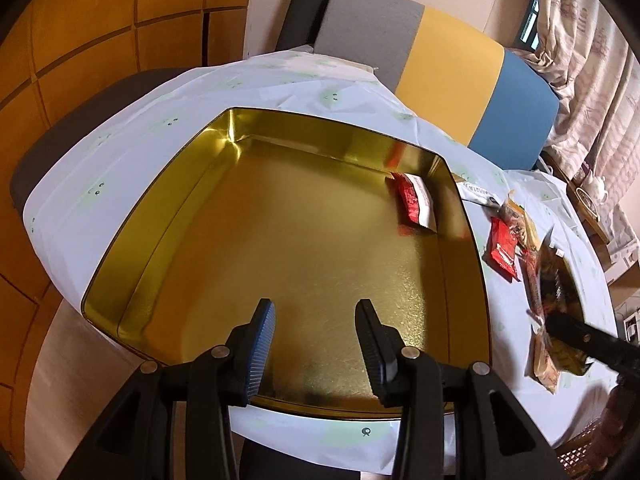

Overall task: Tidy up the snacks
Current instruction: 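Lower the brown sesame bag into the gold tray and open the right gripper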

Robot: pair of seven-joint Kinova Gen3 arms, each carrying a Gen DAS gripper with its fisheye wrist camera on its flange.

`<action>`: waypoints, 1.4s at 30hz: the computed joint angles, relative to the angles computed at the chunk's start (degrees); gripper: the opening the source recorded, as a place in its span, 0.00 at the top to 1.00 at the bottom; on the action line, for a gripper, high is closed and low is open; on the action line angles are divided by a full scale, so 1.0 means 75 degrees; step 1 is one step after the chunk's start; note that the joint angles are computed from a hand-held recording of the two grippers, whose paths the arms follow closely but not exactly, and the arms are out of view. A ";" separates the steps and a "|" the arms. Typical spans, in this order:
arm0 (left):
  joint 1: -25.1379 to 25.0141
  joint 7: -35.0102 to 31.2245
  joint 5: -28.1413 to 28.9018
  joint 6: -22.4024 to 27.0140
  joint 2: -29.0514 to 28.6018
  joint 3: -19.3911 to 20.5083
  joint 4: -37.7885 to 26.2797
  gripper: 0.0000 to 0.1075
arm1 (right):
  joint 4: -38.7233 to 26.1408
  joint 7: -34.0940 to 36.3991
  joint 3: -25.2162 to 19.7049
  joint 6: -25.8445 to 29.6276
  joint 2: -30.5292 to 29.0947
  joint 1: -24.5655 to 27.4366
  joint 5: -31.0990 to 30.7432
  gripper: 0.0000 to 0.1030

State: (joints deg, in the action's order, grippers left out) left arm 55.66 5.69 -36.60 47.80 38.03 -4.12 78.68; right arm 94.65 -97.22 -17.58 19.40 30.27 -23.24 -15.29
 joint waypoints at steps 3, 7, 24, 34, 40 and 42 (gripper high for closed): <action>0.0020 0.0079 -0.0028 -0.0004 -0.0041 -0.0026 0.0072 0.61 | -0.0241 0.0182 -0.0297 0.0021 0.0048 0.0086 -0.0133 0.60; 0.0021 0.0230 -0.0053 -0.0057 -0.0108 -0.0043 0.0214 0.61 | -0.0894 0.0336 -0.0578 0.0362 0.0379 0.0123 -0.0470 0.59; -0.0127 0.0597 -0.0043 -0.0235 -0.0223 0.0079 0.0624 0.61 | -0.2864 -0.1815 0.1236 0.1465 0.1371 -0.1920 0.0754 0.45; -0.0169 0.0333 0.0076 -0.0349 -0.0133 0.0083 0.0545 0.61 | -0.2299 -0.2193 0.1379 0.0923 0.1041 -0.2196 0.1642 0.45; -0.0094 0.0228 0.0053 -0.0331 -0.0126 0.0044 0.0489 0.61 | -0.1935 -0.2454 0.1600 0.0693 0.0848 -0.2481 0.2076 0.45; -0.0082 0.0166 0.0061 -0.0288 -0.0108 0.0054 0.0434 0.61 | -0.1784 -0.2555 0.1692 0.0589 0.0763 -0.2572 0.2230 0.45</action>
